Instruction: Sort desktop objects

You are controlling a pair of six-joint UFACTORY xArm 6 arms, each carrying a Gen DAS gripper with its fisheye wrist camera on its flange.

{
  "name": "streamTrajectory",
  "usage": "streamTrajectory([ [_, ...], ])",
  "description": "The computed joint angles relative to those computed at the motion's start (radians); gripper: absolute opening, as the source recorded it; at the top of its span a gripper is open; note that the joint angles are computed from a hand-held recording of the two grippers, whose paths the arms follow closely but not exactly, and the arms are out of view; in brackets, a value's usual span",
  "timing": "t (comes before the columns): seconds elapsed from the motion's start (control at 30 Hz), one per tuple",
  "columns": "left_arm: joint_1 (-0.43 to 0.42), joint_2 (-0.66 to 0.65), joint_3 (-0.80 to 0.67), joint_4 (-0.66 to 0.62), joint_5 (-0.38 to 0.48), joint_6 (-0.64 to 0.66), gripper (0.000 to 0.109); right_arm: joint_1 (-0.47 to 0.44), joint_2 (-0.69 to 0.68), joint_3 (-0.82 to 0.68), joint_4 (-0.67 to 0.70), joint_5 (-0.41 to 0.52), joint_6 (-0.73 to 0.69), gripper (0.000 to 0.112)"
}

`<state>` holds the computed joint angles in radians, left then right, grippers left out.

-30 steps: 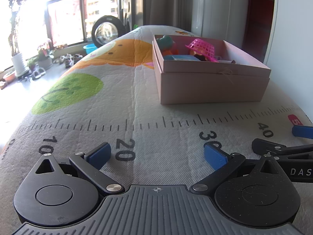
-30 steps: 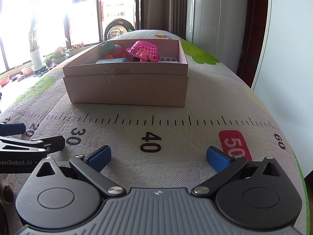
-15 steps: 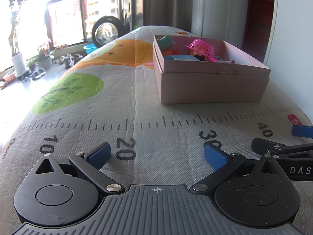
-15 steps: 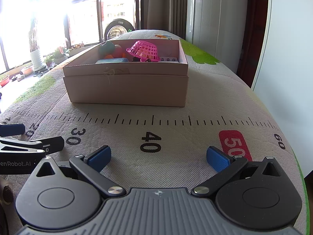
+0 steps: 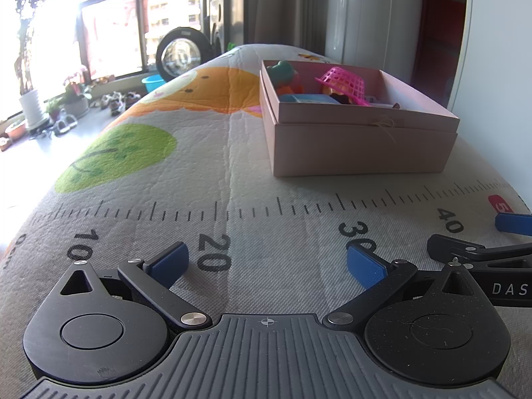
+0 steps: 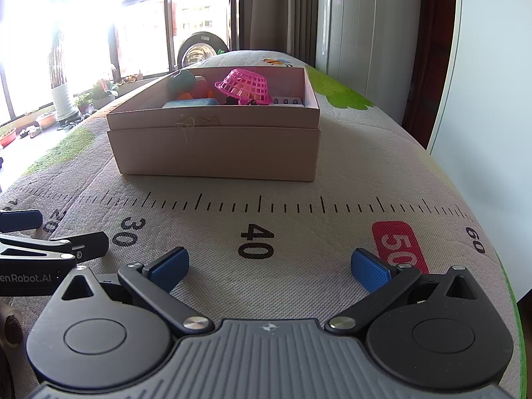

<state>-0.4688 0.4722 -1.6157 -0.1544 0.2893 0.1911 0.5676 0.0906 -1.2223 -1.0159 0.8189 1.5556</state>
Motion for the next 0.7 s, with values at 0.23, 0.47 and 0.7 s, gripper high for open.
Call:
streamTrajectory([
  [0.23,-0.001,0.001,-0.003,-0.006,0.0,0.001,0.103,0.0,-0.002,0.001,0.0,0.0,0.0,0.103],
  [0.47,-0.001,0.001,-0.002,-0.006,-0.001,0.001,0.103,0.0,-0.002,0.002,0.0,0.0,0.0,0.103],
  [0.7,-0.002,0.003,-0.005,-0.002,-0.001,-0.004,0.103,0.0,-0.002,0.001,0.0,0.0,0.0,0.103],
])
